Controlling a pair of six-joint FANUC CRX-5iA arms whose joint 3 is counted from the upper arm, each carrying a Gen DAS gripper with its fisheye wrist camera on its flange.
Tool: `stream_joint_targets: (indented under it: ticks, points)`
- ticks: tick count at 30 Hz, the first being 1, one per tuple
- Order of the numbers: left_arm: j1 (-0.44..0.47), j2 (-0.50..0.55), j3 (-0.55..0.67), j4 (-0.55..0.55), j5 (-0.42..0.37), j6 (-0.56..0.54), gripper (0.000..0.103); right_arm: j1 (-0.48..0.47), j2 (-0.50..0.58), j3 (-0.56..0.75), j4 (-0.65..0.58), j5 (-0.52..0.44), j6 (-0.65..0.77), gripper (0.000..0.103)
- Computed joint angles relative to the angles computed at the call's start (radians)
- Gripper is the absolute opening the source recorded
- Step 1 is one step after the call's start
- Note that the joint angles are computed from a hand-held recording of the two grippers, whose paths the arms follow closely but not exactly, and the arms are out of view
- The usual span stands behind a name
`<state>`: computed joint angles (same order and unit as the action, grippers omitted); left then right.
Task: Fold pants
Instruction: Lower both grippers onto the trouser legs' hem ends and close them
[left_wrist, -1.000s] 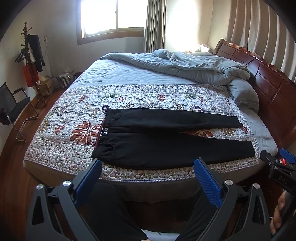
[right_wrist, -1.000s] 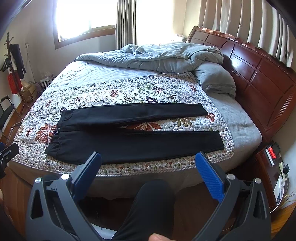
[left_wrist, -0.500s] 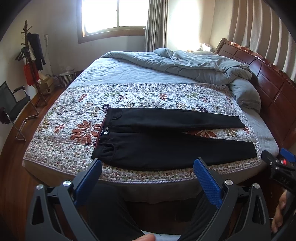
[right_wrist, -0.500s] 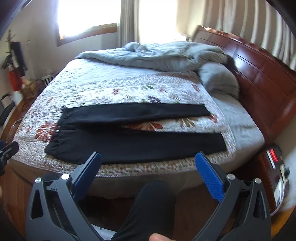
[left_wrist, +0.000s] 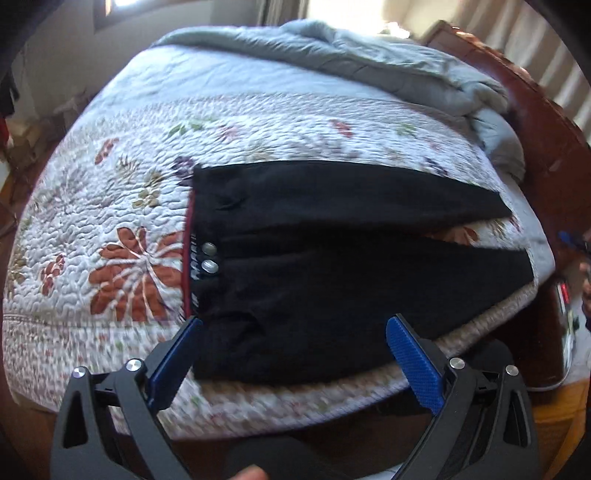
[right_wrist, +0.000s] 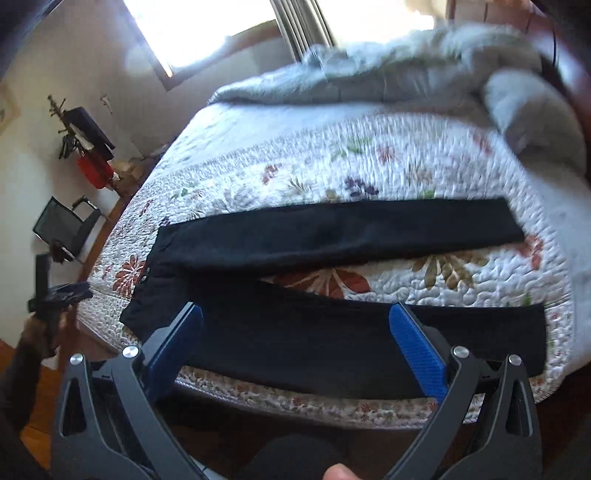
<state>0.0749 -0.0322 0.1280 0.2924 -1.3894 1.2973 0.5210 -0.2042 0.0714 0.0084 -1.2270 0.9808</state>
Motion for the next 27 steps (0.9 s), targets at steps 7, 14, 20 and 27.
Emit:
stream_joint_targets:
  ticks: [7,14,20,27]
  points:
    - [0.116,0.374,0.273,0.116,0.052,0.063,0.099,-0.328,0.284,0.230,-0.192,-0.220,0.149,0.100]
    - [0.102,0.712,0.554,0.170,-0.074,0.116,0.099,-0.473,0.450,0.364,-0.299,-0.254,0.194,0.100]
    - [0.058,0.804,0.681,0.102,-0.155,0.022,0.099,-0.551,0.568,0.468,-0.380,-0.301,0.310,0.100]
    - [0.034,0.813,0.693,0.115,-0.188,-0.048,0.090,-0.657,0.675,0.627,-0.370,-0.365,0.367,0.100]
